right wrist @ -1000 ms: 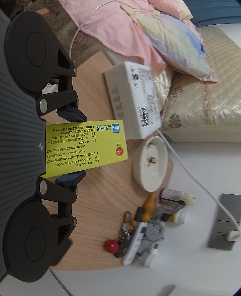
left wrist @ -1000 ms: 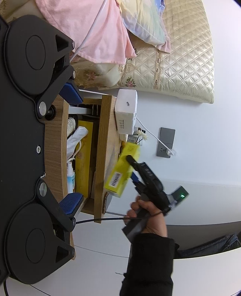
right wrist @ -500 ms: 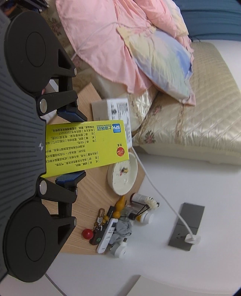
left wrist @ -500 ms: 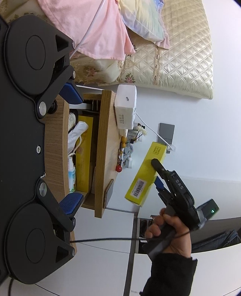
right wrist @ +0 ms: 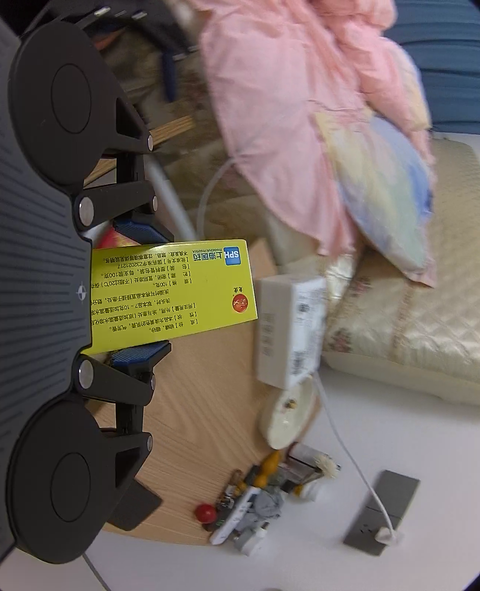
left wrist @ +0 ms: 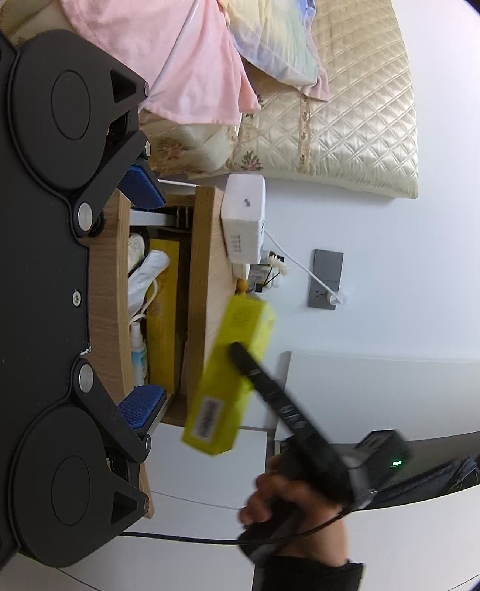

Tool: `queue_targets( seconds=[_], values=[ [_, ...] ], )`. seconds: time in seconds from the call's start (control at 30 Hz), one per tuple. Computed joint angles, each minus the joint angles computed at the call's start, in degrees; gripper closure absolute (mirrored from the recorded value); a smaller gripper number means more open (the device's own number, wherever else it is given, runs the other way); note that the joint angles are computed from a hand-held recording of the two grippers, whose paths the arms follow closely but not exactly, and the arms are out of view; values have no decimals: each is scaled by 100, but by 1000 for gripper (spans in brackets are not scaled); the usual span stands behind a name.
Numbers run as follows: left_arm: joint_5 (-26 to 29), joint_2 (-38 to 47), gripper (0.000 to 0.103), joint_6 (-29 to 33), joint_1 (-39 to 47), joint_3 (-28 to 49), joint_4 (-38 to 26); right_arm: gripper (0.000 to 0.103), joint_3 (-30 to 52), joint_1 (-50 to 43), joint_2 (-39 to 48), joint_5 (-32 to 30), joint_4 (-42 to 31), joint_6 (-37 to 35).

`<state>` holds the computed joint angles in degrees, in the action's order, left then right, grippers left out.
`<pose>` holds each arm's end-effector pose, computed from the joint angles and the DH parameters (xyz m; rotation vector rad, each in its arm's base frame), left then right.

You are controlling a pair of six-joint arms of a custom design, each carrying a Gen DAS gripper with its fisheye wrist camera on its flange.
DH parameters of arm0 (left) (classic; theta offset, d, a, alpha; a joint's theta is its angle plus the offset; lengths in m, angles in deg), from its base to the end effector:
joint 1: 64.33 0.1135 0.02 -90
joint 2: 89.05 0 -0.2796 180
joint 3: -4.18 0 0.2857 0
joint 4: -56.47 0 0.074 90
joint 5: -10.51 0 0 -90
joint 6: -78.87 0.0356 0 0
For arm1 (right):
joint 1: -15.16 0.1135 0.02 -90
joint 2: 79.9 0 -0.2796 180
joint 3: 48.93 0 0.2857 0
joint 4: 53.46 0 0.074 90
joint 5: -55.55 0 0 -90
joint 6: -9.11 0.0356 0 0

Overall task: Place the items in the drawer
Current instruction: 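Lift the yellow box with the right tool and carry it over the drawer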

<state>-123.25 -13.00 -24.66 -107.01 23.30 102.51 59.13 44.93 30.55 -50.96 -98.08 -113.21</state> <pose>0.1684 -0.1218 0.1266 -0.1125 1.7043 -0.0565 0.4089 0.2456 0.2845 -1.3369 1.9587 0.3227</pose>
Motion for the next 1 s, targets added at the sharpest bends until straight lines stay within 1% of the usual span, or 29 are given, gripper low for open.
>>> queue_targets(
  seconds=[0.17, 0.27, 0.37, 0.47, 0.8, 1.0],
  values=[
    [287, 34, 2, -420, 173, 104, -443, 44, 15, 27, 295, 277, 14, -243],
    [332, 104, 2, -604, 205, 142, -571, 44, 51, 72, 546, 479, 39, -370],
    [317, 221, 2, -636, 174, 161, -532, 44, 134, 142, 814, 756, 60, -470],
    [379, 275, 2, -672, 130, 179, -549, 44, 227, 183, 1039, 906, 86, -528],
    [178, 502, 2, -430, -172, 165, -137, 44, 744, 193, 1788, 1434, -117, -558],
    [173, 505, 2, -438, -205, 191, -182, 44, 893, 191, 1992, 1490, -249, -475]
  ],
)
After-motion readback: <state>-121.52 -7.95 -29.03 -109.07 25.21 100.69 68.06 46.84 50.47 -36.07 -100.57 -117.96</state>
